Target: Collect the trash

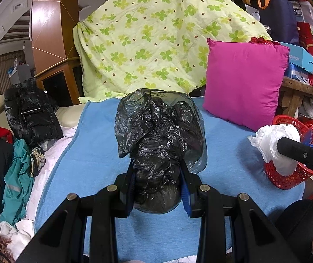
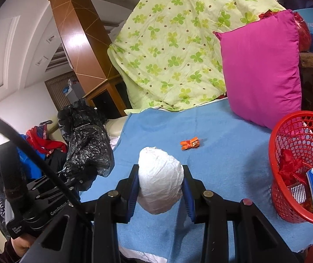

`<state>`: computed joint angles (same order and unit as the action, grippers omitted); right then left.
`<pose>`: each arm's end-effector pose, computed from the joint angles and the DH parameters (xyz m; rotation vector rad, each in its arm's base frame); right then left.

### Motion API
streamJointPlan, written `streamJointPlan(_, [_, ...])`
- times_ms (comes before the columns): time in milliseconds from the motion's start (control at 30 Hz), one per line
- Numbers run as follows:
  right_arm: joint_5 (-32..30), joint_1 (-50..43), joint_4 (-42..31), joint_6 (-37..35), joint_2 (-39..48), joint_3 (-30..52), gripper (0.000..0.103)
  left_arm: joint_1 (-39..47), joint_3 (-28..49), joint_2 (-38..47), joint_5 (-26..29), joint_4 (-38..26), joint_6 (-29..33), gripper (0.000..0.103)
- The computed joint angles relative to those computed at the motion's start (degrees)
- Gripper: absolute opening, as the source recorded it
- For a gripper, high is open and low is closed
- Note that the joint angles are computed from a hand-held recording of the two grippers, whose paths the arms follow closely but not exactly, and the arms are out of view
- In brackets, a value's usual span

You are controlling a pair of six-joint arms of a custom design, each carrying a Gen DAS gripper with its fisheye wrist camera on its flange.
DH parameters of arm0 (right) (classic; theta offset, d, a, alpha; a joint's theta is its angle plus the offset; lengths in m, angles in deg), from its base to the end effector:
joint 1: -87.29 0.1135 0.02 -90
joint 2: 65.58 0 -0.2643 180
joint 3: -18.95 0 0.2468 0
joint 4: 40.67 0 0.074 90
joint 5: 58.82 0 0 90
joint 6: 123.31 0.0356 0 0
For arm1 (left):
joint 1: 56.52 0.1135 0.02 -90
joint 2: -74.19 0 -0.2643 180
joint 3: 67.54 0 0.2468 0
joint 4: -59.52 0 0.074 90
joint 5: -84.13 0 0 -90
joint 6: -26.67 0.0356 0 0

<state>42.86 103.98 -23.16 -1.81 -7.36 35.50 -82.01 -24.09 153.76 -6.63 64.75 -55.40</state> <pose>0.1596 0.0403 0.1295 0.3881 1.9612 0.3410 0.2399 -0.1139 0.1717 0.6003 2.0274 -0.1692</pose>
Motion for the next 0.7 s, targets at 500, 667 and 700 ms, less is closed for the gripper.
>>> streamJointPlan(500, [0.3,0.4,-4.6,1.1,-4.1,-0.3,0.039,0.2,0.9,-0.5,1.1,-2.6,0.3,0.037])
streamJointPlan(667, [-0.3,0.0,-4.9,1.3,-4.0,0.0,0.039,0.2,1.1,0.0,1.2,-2.9,0.5,0.037])
streamJointPlan(700, [-0.3,0.0,-5.1,1.4,-4.1,0.1,0.039,0.1,1.0,-0.1,1.0,-2.9,0.5,0.037])
